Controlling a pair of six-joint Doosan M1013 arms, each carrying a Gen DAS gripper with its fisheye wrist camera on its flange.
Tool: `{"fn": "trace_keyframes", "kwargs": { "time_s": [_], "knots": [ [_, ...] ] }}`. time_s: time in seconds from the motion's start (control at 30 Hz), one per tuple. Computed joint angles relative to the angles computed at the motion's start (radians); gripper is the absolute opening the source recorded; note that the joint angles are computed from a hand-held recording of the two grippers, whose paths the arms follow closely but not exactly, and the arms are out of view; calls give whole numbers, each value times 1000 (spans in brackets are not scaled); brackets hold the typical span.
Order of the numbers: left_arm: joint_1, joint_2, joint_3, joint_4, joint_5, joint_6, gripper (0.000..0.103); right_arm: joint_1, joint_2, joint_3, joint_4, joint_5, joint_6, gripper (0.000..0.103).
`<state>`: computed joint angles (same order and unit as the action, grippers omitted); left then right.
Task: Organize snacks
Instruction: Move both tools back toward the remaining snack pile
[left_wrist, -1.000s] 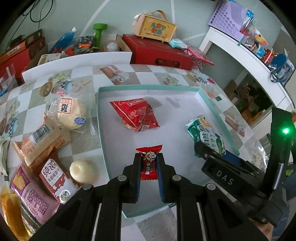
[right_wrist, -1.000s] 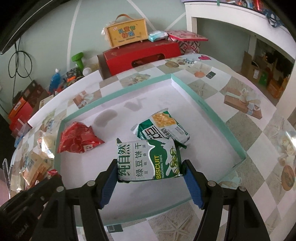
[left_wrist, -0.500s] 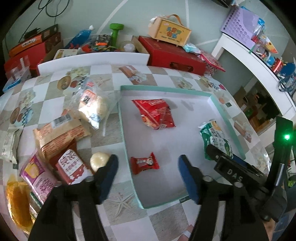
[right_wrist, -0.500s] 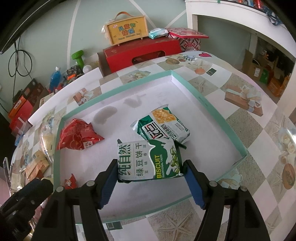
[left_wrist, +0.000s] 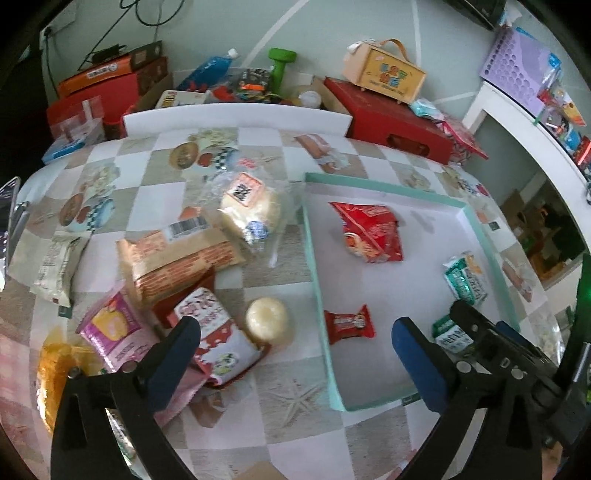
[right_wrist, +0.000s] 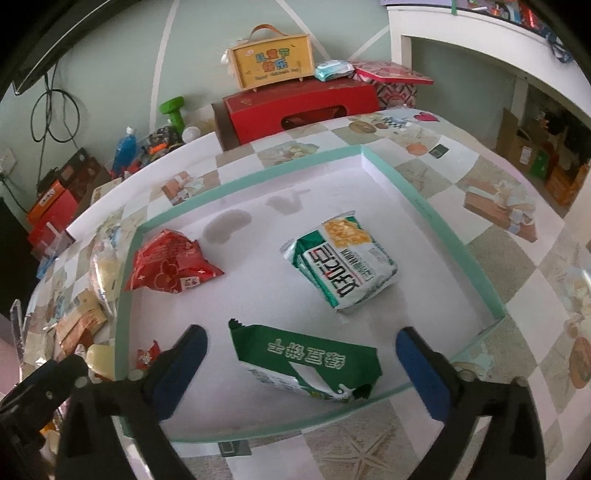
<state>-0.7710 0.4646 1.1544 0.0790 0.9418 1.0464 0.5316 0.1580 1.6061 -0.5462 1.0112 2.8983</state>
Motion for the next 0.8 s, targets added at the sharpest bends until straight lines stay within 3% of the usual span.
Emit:
{"fn": "trace_keyframes", "kwargs": {
  "time_s": [0.4, 0.8],
  "knots": [
    [-10, -10, 15, 127, 43, -97, 103, 7, 0, 3, -19, -14, -12, 103],
    [-2, -69, 75, 246, 1, -163, 103, 14, -22, 32, -39, -109, 37, 103]
  ]
}}
